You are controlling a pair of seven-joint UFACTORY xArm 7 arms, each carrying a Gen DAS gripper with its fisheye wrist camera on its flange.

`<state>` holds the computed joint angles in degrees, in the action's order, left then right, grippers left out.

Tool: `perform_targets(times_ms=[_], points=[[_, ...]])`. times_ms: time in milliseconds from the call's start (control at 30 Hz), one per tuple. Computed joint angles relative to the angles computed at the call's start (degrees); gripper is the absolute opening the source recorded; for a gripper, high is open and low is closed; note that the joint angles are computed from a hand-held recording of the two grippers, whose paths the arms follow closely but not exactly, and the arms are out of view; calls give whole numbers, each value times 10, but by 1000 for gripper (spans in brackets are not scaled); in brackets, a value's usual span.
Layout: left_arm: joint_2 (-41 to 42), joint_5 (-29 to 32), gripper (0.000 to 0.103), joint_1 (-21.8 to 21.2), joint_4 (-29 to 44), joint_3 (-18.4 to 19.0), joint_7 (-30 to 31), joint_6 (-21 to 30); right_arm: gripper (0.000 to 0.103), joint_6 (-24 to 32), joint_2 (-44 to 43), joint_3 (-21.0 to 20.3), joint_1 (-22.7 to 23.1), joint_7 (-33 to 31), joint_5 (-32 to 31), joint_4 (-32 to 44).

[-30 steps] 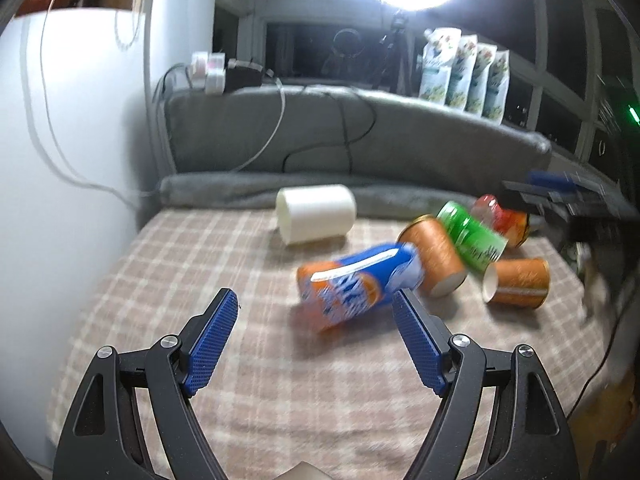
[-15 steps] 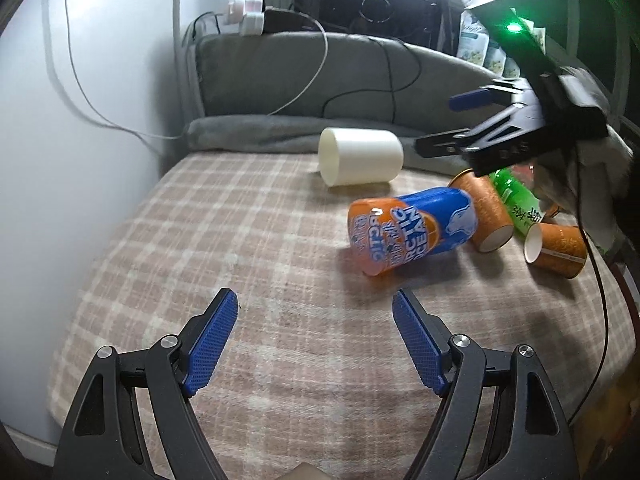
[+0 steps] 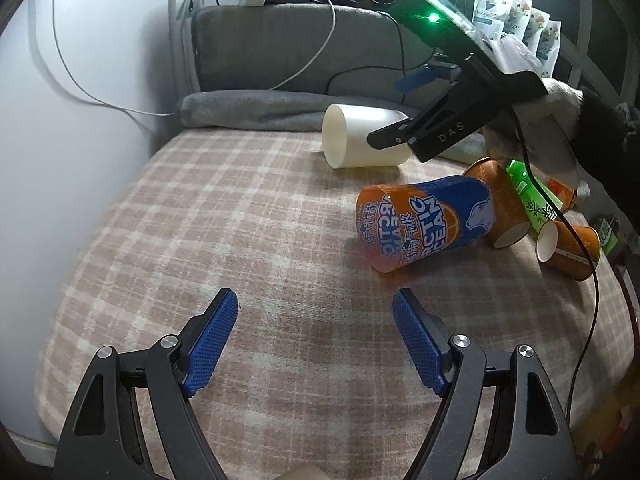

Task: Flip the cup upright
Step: 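Reach the right tool to the white cup and close around it, then lift the white cup with the right tool and rotate it upright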

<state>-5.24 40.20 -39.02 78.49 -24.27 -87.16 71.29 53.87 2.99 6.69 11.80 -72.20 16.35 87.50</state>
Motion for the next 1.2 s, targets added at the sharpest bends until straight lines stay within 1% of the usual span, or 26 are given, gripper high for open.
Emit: perform_targets(times_ms=[67,167,200,267,400,567,600,667,867,1000,1100,1200], points=[[-1,-2,80,1,-2,2,1,-3,103,6,10,3,4,-5,-15,5],[-2,-1,80,3,-6,2,2,-5,102,-14,17,7,11,-5,-47,-3],[-2,-2,80,3,-7,2,1,-5,101,-24,18,8,14,-1,-60,-7],[-4,-3,80,4,-9,2,-1,-5,95,-26,23,10,18,6,-75,-7],[-5,-1,80,5,-11,0,-5,-5,93,-68,24,13,25,3,-102,-28],[-7,1,80,5,-9,-3,-6,0,90,-96,27,13,24,-5,-99,-36],[-8,2,80,5,-9,-3,-7,1,89,-101,13,13,22,-9,-95,-52],[-8,3,80,5,-9,-4,-9,2,87,-105,8,13,23,-5,-95,-58],[-7,8,80,5,-4,-8,-13,14,82,-74,16,10,21,18,-73,-26],[-5,13,80,1,1,-8,-14,21,81,-45,22,9,13,21,-46,4],[-4,14,80,0,2,-8,-16,25,81,-45,22,9,11,26,-34,9],[-1,16,80,-3,7,-8,-15,31,81,-30,25,7,6,35,-17,26]])
